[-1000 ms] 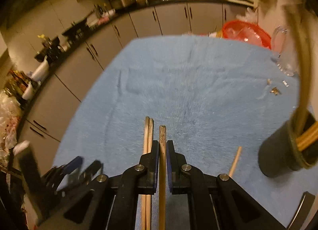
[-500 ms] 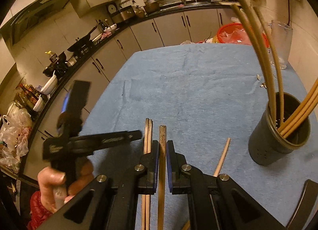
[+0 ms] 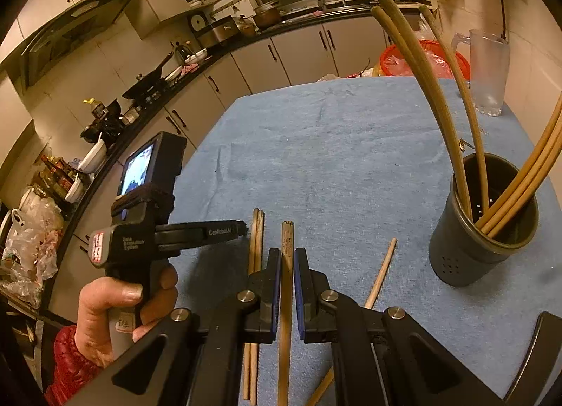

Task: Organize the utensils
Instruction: 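Grasp a chopstick with the left tool while the right tool holds its own, then lift both held chopsticks and carry them over the black holder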

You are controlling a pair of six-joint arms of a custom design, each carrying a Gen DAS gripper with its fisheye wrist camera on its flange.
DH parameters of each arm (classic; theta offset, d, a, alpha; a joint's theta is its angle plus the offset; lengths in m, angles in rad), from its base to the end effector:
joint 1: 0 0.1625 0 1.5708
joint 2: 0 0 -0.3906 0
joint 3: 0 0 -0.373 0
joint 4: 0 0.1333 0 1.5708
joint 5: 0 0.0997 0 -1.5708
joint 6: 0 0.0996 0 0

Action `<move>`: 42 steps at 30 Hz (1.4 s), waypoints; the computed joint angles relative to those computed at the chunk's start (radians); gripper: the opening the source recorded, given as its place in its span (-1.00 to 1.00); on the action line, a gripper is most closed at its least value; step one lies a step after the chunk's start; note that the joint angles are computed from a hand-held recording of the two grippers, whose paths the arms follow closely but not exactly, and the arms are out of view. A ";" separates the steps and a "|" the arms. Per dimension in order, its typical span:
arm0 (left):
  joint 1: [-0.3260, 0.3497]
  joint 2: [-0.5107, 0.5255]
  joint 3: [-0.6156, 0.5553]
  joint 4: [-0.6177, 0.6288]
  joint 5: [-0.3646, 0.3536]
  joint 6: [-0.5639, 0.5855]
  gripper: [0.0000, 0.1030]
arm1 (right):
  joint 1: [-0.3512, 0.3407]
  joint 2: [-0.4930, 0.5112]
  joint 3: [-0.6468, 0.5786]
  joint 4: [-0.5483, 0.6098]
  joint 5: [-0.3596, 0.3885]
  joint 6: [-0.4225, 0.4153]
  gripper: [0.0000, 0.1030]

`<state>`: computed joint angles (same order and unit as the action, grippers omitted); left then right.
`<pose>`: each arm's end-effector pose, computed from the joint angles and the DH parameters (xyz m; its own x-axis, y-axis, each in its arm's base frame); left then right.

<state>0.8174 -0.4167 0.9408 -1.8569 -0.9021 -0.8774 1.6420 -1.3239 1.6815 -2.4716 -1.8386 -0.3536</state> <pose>-0.3767 -0.6867 0.0345 -0.8132 -0.1339 -0.5664 0.0617 0.9479 -0.3127 0.1479 -0.5708 0.3800 -0.8904 -0.2321 0.3915 -0.3936 0.8245 -0.4065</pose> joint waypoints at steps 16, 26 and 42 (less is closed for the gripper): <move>-0.002 0.184 -0.326 0.201 0.054 0.033 -0.52 | -0.007 -0.003 0.001 0.004 0.003 -0.001 -0.85; 0.001 0.146 -0.239 0.151 0.060 0.063 -0.82 | -0.007 -0.013 0.010 -0.009 0.005 -0.013 -0.85; -0.137 -0.126 0.241 -0.502 0.183 0.292 -0.87 | -0.007 -0.130 0.144 -0.237 0.149 -0.139 -0.85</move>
